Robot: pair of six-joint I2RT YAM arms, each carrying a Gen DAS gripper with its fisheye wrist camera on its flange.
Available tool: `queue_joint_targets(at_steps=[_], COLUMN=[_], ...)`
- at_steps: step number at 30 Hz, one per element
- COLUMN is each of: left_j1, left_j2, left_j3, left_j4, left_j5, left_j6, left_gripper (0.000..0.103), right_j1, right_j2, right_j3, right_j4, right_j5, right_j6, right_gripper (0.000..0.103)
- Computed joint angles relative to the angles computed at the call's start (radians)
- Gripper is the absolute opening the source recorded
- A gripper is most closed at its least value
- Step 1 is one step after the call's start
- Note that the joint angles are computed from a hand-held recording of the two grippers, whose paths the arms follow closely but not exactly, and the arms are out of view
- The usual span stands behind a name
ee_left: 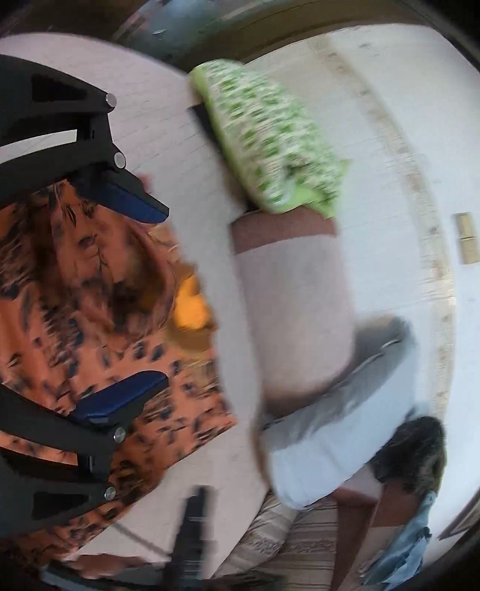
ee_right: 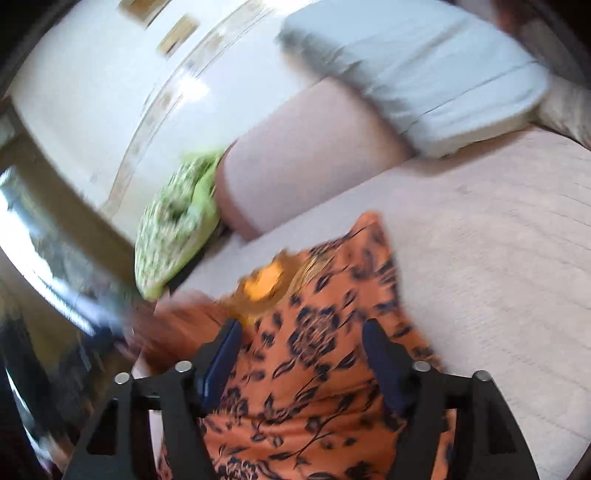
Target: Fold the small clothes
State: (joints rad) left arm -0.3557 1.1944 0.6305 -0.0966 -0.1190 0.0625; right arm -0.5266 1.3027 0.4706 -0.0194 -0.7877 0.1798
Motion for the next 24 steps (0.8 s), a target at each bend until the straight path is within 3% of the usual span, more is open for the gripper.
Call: queue_joint_targets(at_steps=[5, 12, 13, 15, 17, 19, 21, 24], left_j1=[0.339, 0.653, 0.661, 0.630, 0.579, 0.552, 0.573, 0.618], left_j2=[-0.084, 0.226, 0.279, 0.394, 0.492, 0.551, 0.588, 0.589], left_j3=[-0.091, -0.027, 0.003, 0.068, 0.125, 0.151, 0.186, 0.203], left_j4=[-0.014, 0.070, 0.051, 0.014, -0.025, -0.032, -0.070, -0.088], left_j5=[0.307, 0.423, 0.421, 0.317, 0.199, 0.145, 0.194, 0.271], left_j6=[-0.131, -0.231, -0.234, -0.216, -0.153, -0.128, -0.142, -0.152], left_gripper=[0.083, 0.083, 0.083, 0.083, 0.083, 0.083, 0.083, 0.083], right_j1=[-0.069, 0.167, 0.219, 0.322, 0.474, 0.649, 0.771, 0.946], right_j2=[0.068, -0.048, -0.062, -0.098, -0.124, -0.084, 0.009, 0.254], right_j3=[0.043, -0.016, -0.020, -0.019, 0.023, 0.128, 0.259, 0.561], right_j4=[-0.033, -0.056, -0.049, -0.048, -0.073, -0.118, -0.176, -0.356], right_j5=[-0.073, 0.105, 0.133, 0.220, 0.352, 0.519, 0.620, 0.733], right_j6=[0.006, -0.053, -0.049, -0.041, -0.056, -0.107, -0.147, -0.228], right_gripper=[0.072, 0.072, 0.072, 0.072, 0.072, 0.072, 0.073, 0.073])
